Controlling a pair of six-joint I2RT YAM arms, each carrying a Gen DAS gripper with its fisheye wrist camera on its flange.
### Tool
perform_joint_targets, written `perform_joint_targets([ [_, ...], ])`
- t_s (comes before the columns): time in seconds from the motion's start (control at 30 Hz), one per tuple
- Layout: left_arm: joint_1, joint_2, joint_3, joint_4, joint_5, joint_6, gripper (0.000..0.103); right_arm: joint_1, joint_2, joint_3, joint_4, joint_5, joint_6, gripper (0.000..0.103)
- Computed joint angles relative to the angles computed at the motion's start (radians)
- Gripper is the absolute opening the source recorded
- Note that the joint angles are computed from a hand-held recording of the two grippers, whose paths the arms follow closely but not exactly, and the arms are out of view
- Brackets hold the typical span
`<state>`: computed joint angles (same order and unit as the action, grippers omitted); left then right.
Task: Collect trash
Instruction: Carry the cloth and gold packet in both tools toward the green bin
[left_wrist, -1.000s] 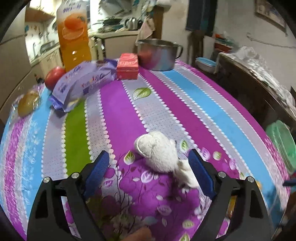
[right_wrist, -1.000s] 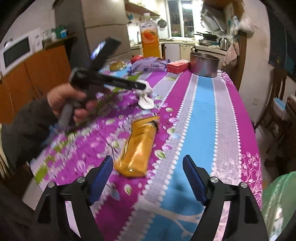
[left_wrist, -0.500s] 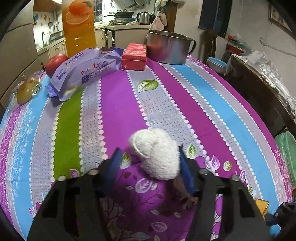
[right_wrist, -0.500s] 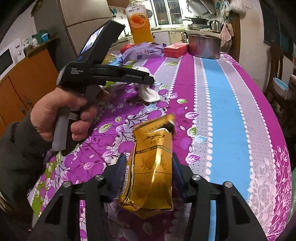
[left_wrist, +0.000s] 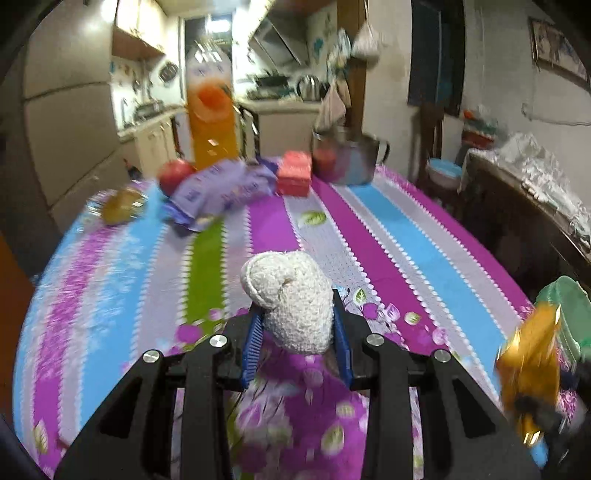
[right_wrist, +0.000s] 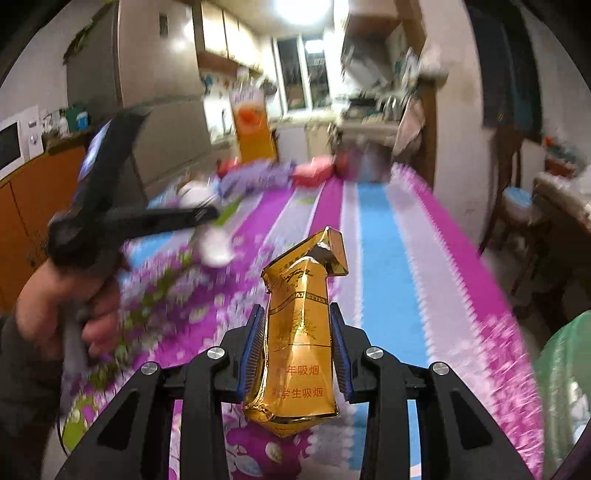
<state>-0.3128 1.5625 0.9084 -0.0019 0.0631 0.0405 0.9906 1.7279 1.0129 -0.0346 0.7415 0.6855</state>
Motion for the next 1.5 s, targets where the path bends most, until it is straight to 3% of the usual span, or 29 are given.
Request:
perform_joint_targets([
  [0.17, -0.004, -0.273, -0.185, 0.013, -0.03, -0.029, 0.032, 0.08, -0.053, 0.023, -0.016, 0.167, -0.022, 0.037],
  [0.47, -0.106, -0.552, -0.323, -0.044, -0.144, -0.076, 0.033, 0.169, -0.079, 0.089, -0.1, 0.278, -0.032, 0.037],
  [0.77, -0.186, -0.572, -0.327, -0.066, -0.198, -0.109, 0.033, 0.193, -0.106, 0.087, -0.155, 0.302, 0.008, 0.037],
  [1.07, -0.305, -0.514, -0.29, -0.049, -0.28, -0.141, 0.033, 0.21, -0.211, 0.038, -0.331, 0.351, 0.117, 0.037],
  [1.33, -0.456, -0.413, -0.222, -0.028, -0.358, -0.177, 0.033, 0.223, -0.377, -0.049, -0.592, 0.397, 0.306, 0.037],
  [1.5, -0.54, -0.326, -0.157, -0.019, -0.373, -0.192, 0.033, 0.248, -0.506, -0.093, -0.894, 0.431, 0.534, 0.037],
])
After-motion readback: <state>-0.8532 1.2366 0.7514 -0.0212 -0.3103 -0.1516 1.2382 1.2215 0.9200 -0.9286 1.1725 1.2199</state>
